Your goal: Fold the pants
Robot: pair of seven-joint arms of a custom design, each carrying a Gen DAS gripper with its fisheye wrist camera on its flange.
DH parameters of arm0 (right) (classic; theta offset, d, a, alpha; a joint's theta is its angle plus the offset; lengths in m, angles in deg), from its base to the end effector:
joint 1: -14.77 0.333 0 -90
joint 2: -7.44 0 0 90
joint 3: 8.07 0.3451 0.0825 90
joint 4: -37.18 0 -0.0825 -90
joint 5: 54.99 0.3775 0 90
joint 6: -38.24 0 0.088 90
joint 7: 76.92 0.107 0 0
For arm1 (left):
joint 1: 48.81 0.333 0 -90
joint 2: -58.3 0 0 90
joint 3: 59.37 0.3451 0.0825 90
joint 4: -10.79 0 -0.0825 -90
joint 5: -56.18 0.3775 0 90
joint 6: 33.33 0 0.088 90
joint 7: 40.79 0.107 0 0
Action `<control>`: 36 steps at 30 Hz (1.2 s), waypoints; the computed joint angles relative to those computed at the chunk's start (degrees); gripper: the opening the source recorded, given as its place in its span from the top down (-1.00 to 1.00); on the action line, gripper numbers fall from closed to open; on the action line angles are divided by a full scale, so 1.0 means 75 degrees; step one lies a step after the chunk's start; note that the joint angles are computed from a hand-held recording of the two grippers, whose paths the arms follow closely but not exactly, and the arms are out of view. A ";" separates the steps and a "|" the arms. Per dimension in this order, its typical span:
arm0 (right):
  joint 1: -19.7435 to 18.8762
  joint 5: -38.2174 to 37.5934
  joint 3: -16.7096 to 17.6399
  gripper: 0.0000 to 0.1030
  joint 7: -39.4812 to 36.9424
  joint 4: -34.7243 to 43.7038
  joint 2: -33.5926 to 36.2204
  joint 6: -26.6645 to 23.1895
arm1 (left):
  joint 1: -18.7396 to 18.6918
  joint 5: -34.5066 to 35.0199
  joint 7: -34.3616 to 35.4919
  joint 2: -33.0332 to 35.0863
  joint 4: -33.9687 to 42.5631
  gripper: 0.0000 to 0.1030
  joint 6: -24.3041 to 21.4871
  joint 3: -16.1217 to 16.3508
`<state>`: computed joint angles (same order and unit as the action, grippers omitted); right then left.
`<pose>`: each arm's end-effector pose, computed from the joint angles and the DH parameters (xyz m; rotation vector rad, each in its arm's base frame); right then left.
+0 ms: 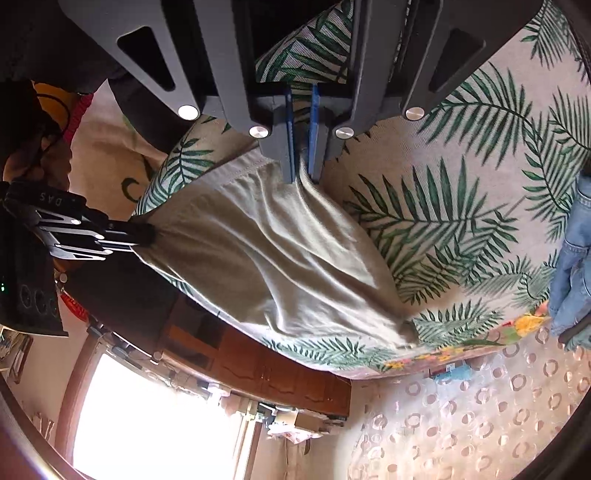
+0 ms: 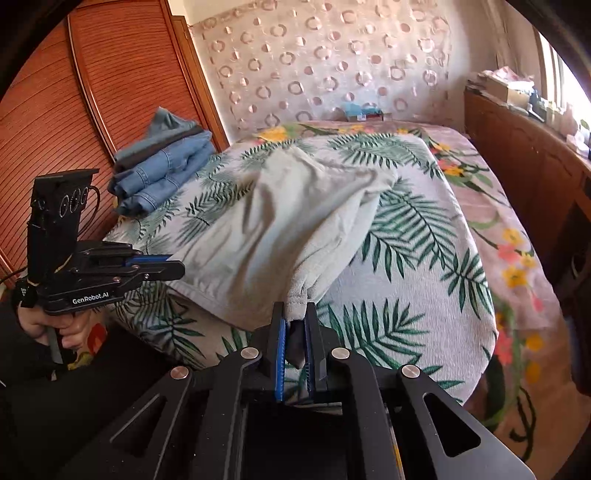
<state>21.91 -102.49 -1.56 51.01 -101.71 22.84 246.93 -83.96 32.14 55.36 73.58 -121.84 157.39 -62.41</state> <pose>0.4740 0.2105 0.3343 -1.9486 1.1840 -0.3012 0.4758 -0.3176 0.3442 -1.5800 2.1985 -0.9652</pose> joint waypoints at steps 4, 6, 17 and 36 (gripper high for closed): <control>0.0141 0.0337 -0.0083 0.84 -0.0276 -0.0105 -0.0048 0.0210 | -0.0664 -0.0210 0.0152 -0.0075 0.0027 0.86 0.0093 0.0608; 0.0178 0.0433 -0.0104 0.84 -0.0359 -0.0142 -0.0074 0.0298 | -0.0773 -0.0322 0.0279 -0.0102 0.0069 0.87 0.0139 0.0691; 0.0240 0.0526 -0.0173 0.84 -0.0410 -0.0319 -0.0264 0.0534 | -0.0326 -0.0952 0.0992 -0.0334 0.0003 0.88 0.0480 0.0106; 0.0588 0.1823 -0.0124 0.84 -0.1228 0.0906 0.0594 0.0152 | -0.1470 -0.0575 0.0781 0.0532 0.1534 0.90 -0.0246 0.2118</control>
<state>26.32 -88.82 -2.49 41.80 -94.91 27.29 248.06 -94.98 27.83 61.21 77.57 -110.33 155.55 -46.53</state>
